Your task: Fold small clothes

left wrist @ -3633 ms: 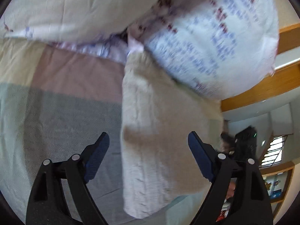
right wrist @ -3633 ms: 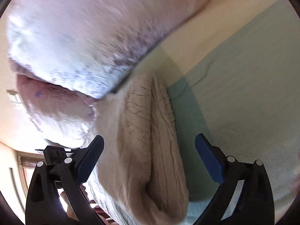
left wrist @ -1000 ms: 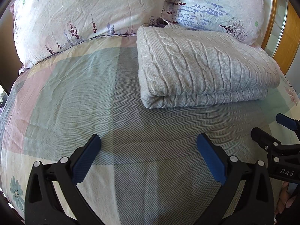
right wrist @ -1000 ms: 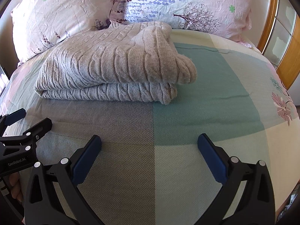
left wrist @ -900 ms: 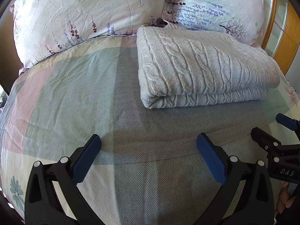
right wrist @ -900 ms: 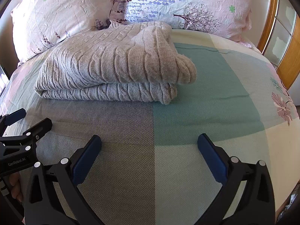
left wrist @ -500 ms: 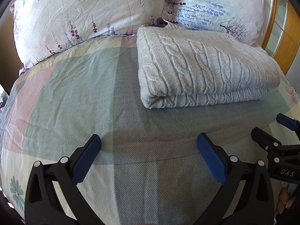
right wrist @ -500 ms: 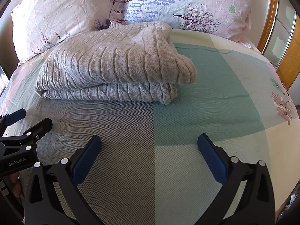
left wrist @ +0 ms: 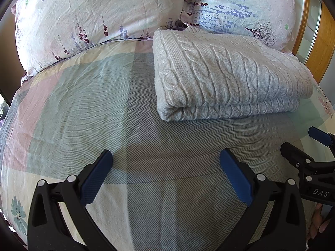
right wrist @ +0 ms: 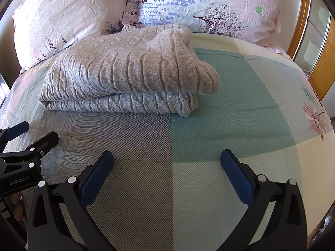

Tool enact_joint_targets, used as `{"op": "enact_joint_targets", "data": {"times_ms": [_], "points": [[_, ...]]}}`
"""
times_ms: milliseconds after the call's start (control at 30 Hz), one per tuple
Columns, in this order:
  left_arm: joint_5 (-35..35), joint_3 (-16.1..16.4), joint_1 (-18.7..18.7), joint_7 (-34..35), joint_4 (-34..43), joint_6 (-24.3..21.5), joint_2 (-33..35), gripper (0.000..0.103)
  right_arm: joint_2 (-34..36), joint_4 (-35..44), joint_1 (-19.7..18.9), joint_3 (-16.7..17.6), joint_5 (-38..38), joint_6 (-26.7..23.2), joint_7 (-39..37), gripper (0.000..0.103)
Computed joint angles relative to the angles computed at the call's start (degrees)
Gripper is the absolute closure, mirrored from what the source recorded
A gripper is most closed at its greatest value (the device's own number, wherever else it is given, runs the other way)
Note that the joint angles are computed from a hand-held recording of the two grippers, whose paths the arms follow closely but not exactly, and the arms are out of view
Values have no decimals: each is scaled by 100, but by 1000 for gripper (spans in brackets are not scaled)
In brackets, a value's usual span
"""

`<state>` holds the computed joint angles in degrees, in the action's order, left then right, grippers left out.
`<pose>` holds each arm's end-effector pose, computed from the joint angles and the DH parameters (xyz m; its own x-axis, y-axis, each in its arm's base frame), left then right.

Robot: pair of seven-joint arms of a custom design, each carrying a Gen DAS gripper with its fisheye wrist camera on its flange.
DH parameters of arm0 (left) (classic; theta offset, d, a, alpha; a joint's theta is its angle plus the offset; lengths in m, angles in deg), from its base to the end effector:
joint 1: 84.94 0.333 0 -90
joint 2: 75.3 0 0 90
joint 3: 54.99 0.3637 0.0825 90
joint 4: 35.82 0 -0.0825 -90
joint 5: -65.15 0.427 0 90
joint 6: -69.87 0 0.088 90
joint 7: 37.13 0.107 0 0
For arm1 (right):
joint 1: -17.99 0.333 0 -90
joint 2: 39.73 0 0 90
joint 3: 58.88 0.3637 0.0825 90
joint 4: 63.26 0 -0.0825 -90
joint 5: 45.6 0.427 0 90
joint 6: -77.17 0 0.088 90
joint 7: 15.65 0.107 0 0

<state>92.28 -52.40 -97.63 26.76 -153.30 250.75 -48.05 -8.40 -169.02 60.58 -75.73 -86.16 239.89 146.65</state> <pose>0.6616 -0.1617 0.2768 -0.1984 -0.9798 -0.0255 -0.7894 0.1751 -0.5884 0.6295 0.3669 0.2866 -0.0938 -0.9955 -0.0138 -0.8005 0.0837 -0.5934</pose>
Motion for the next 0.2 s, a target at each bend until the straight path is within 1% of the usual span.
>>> {"op": "enact_joint_targets", "data": {"times_ms": [200], "points": [[-12, 3, -4, 10, -1, 1, 0, 2, 4, 1, 9, -10, 14, 4, -11, 1]]}}
